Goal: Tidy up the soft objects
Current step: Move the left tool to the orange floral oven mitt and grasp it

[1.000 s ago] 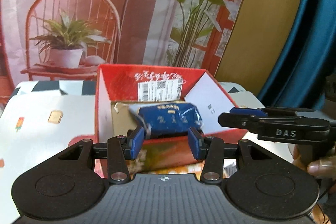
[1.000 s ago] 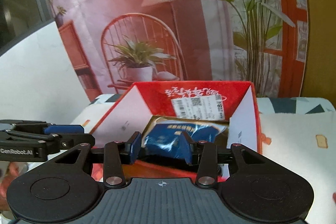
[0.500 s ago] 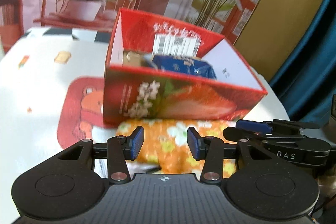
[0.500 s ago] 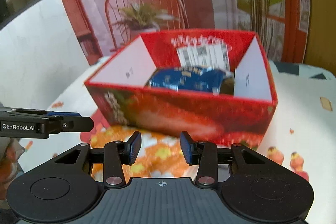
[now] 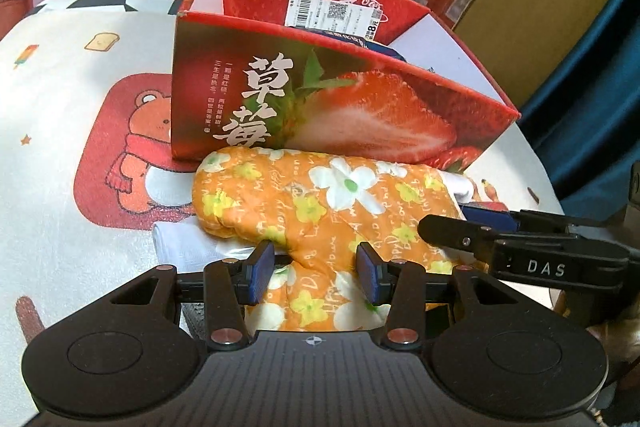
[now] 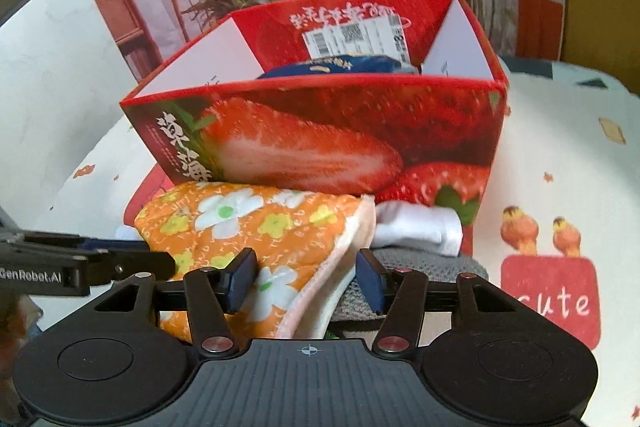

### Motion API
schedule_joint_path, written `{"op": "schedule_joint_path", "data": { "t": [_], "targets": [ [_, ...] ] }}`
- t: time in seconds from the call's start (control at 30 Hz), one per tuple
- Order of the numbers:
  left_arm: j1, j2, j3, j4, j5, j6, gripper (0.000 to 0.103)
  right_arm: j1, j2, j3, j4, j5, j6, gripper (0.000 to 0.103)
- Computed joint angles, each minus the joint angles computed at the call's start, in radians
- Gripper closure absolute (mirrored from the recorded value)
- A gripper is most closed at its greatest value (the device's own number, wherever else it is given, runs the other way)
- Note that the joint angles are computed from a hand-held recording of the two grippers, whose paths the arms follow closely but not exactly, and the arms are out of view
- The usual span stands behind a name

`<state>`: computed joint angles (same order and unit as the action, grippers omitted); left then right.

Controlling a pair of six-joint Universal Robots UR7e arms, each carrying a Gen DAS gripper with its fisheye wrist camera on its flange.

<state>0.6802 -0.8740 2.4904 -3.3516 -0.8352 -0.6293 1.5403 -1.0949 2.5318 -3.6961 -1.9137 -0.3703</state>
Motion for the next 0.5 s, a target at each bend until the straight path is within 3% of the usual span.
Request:
{"op": "schedule_joint_path", "data": {
  "t": [0.5],
  "targets": [
    [0.015,0.008,-0.015,0.021,-0.022,-0.014,0.056,-0.041,-0.014,-0.012,0.058,0.043,0.064,0.043]
  ]
}}
